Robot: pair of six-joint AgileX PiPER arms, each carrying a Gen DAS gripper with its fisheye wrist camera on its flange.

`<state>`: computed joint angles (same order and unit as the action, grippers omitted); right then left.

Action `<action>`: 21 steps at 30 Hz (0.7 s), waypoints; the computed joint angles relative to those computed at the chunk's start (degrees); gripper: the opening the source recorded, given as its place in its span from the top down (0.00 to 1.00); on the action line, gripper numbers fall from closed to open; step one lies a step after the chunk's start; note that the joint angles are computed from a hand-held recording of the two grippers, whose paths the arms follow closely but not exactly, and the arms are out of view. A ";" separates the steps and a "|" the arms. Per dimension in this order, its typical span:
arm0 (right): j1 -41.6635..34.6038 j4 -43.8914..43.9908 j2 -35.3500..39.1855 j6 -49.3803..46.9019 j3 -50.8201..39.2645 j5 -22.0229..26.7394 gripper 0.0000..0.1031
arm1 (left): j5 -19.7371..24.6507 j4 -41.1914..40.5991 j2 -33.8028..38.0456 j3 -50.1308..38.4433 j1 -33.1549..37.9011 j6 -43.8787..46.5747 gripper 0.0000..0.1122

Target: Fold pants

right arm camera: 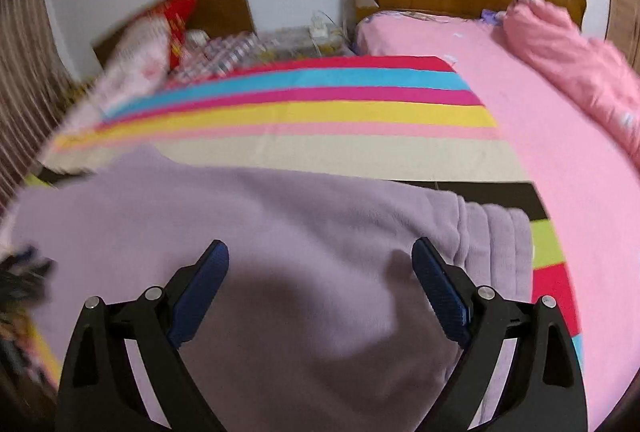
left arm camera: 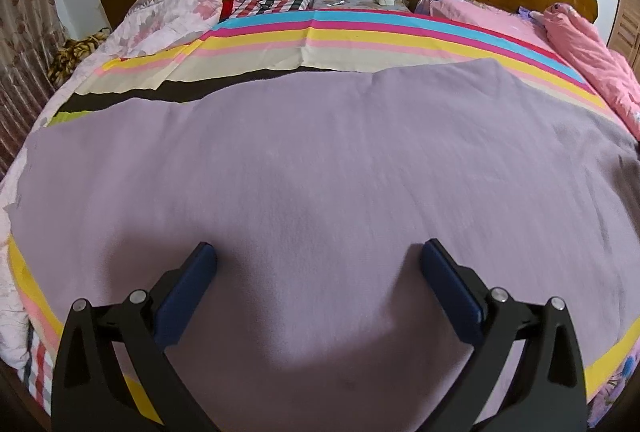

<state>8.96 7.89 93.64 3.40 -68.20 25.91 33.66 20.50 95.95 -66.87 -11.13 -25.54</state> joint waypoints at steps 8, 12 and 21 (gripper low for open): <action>0.11 3.63 -6.32 -5.30 5.30 -2.18 0.14 | 5.63 6.30 1.31 -8.20 -9.82 -3.48 0.10; 1.55 -1.78 -6.84 0.06 7.54 -1.19 0.14 | 7.34 5.16 5.34 -14.91 -14.05 -0.07 0.10; -0.16 -1.13 -8.29 -1.78 11.94 0.41 0.13 | 12.40 -15.88 18.71 -29.07 -11.82 16.46 0.10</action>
<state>8.80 6.76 85.35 1.62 -56.26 26.32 46.06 4.62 114.65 -95.94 -22.95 -9.08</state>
